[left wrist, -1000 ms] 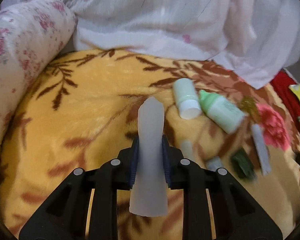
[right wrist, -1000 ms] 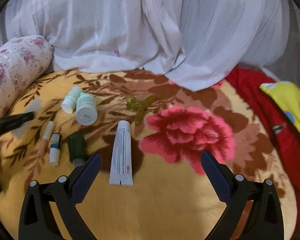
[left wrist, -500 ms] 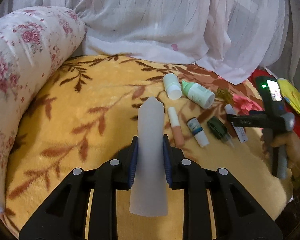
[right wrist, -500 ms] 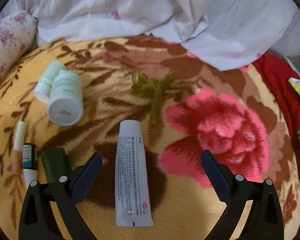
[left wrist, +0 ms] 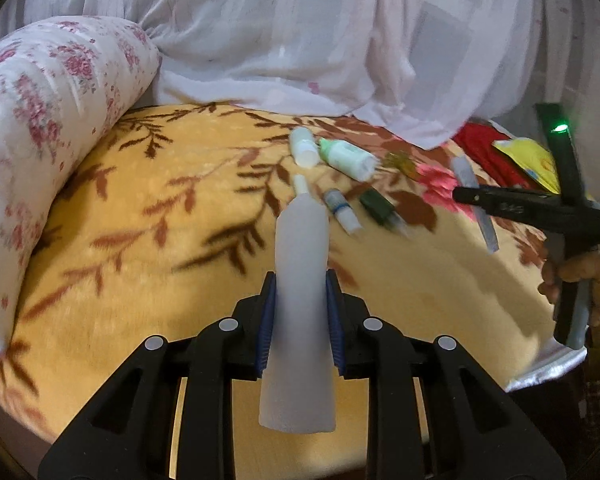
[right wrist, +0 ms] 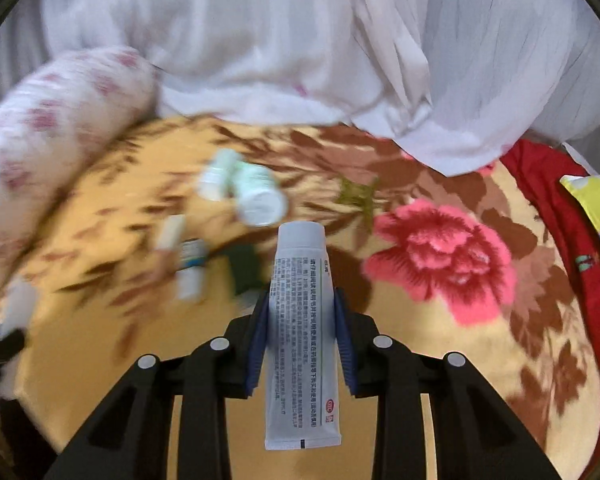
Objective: Collect trash
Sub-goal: 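Grasp the white cylinder with the left tool while the right tool grasps the white ointment tube, then carry the cylinder and tube over the orange bucket and open both tools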
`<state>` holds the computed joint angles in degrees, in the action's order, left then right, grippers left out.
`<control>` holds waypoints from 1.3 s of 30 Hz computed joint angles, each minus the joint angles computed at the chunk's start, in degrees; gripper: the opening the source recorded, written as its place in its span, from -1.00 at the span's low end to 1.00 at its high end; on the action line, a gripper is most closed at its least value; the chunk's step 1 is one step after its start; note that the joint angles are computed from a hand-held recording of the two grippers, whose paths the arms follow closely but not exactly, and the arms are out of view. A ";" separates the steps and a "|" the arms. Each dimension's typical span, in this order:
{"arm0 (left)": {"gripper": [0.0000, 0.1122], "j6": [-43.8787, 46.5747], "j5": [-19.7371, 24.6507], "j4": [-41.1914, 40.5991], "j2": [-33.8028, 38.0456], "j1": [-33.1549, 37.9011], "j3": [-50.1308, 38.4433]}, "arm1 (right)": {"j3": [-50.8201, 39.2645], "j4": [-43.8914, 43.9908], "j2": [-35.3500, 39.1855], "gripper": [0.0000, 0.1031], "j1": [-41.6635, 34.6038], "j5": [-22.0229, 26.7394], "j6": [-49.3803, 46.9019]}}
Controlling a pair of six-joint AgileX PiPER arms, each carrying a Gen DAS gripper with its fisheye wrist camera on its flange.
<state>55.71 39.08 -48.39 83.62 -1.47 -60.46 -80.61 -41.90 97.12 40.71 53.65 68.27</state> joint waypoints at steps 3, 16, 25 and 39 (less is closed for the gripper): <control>-0.58 3.72 4.47 -0.81 -7.02 3.84 7.20 | 4.68 -3.68 -4.74 -0.40 9.43 1.52 7.47; -0.58 14.11 18.95 5.23 -21.78 20.08 24.67 | 9.50 -2.74 -0.66 -0.40 36.36 -1.06 28.76; 0.04 16.02 22.39 7.60 -25.93 26.26 27.24 | 10.09 -0.15 2.82 0.92 39.74 -3.61 31.20; 0.66 18.92 18.02 -4.56 -33.33 31.86 23.93 | 13.02 -14.67 -4.90 0.89 42.01 11.79 40.85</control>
<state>74.63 57.10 -52.96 50.29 30.39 -36.54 -67.59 -56.57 92.22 82.72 65.44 109.13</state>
